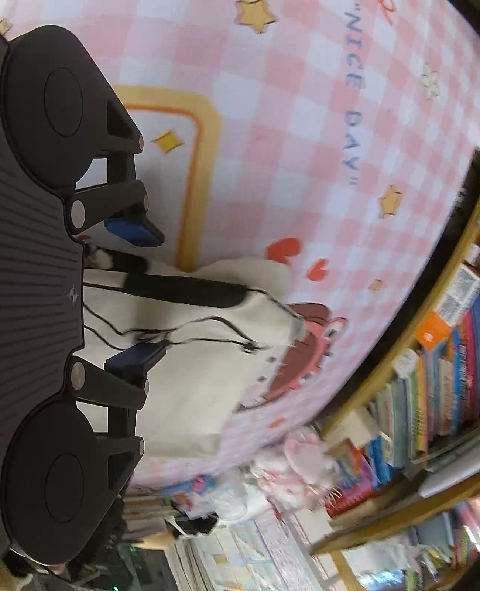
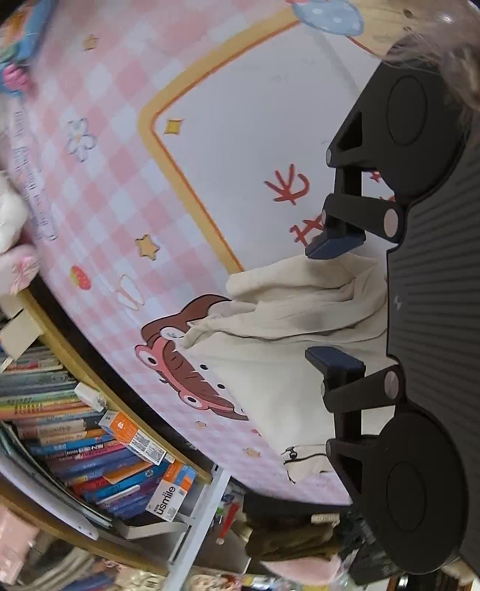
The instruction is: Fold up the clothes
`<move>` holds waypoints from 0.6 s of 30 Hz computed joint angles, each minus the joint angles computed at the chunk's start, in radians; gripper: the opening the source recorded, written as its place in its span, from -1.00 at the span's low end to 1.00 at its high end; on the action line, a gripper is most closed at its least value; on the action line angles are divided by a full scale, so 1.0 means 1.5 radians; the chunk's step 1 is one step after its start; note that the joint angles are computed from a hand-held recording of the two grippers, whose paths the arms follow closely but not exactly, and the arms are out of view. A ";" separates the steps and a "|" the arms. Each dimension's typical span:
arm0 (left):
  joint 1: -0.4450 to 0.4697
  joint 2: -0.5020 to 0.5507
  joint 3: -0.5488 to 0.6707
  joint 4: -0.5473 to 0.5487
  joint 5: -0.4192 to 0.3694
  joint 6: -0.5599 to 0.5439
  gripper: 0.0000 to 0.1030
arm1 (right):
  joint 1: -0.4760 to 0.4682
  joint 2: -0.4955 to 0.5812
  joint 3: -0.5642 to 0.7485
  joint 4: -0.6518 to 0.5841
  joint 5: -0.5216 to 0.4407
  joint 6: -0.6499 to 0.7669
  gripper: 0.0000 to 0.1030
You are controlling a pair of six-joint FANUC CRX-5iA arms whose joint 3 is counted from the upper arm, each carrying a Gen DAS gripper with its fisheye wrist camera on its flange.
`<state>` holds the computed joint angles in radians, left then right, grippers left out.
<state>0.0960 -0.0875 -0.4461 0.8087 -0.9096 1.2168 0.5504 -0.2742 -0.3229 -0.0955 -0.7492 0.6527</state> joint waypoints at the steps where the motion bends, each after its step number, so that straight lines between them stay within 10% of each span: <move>1: -0.005 -0.007 -0.006 -0.001 0.013 0.006 0.13 | -0.005 0.005 0.007 -0.016 -0.006 0.013 -0.02; 6: -0.020 -0.017 -0.022 0.008 0.045 0.034 0.04 | 0.012 0.025 0.019 -0.019 -0.019 0.042 -0.02; 12: -0.047 -0.033 -0.003 -0.059 0.069 0.089 -0.59 | 0.053 0.018 0.003 0.055 0.007 0.085 -0.72; 18: -0.056 -0.045 0.000 -0.087 0.070 0.076 -0.59 | 0.062 0.000 -0.007 0.065 0.029 0.156 -0.74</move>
